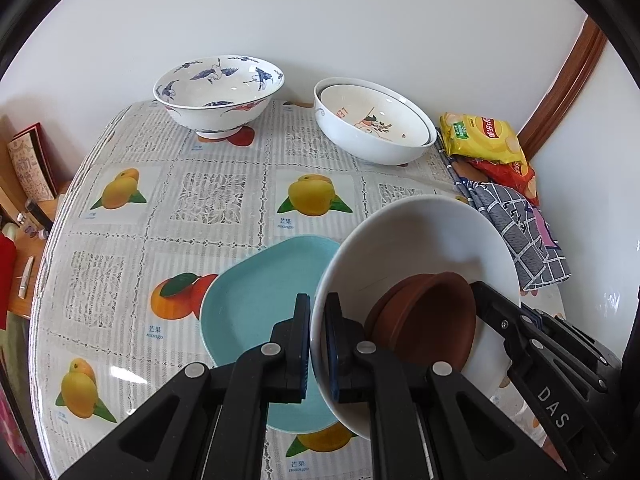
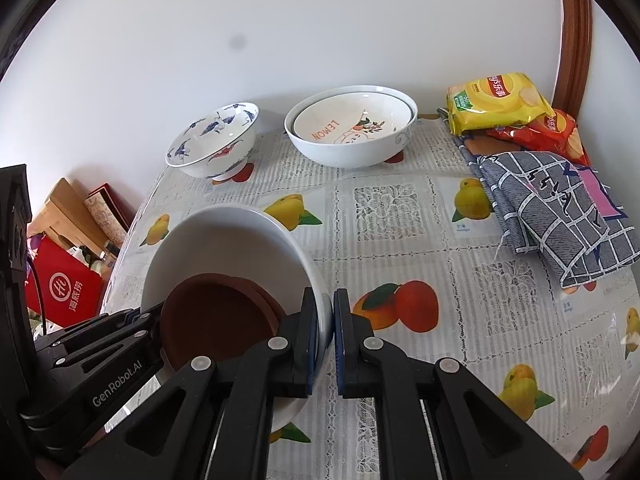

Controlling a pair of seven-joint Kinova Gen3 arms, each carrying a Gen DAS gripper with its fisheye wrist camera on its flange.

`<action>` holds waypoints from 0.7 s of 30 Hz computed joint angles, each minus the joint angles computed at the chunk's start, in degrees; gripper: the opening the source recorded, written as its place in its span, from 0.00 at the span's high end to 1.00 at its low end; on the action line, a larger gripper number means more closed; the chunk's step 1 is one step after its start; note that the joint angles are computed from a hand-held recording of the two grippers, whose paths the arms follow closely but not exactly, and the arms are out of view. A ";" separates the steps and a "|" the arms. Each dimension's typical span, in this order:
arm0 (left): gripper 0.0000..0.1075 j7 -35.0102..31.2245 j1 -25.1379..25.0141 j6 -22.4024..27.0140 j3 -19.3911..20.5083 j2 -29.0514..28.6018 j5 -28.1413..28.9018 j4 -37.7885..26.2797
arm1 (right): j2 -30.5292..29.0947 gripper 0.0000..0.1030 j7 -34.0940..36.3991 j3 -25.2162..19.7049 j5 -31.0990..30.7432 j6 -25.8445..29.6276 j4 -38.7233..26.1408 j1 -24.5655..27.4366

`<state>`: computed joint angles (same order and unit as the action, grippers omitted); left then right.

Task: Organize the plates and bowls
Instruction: 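Lower the white bowl onto the blue plate and open both grippers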

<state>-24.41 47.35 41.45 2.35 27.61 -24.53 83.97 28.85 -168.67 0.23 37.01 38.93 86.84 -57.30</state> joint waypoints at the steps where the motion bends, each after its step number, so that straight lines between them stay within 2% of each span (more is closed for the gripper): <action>1: 0.93 -0.04 -0.15 -0.15 0.00 -0.08 0.04 0.25 | 0.24 0.93 0.19 -0.15 -0.15 0.09 -0.34 0.08; 21: 0.93 0.35 -2.47 -2.12 -0.44 -0.29 1.20 3.78 | 5.16 0.93 5.96 -0.07 -5.12 0.13 -5.88 0.44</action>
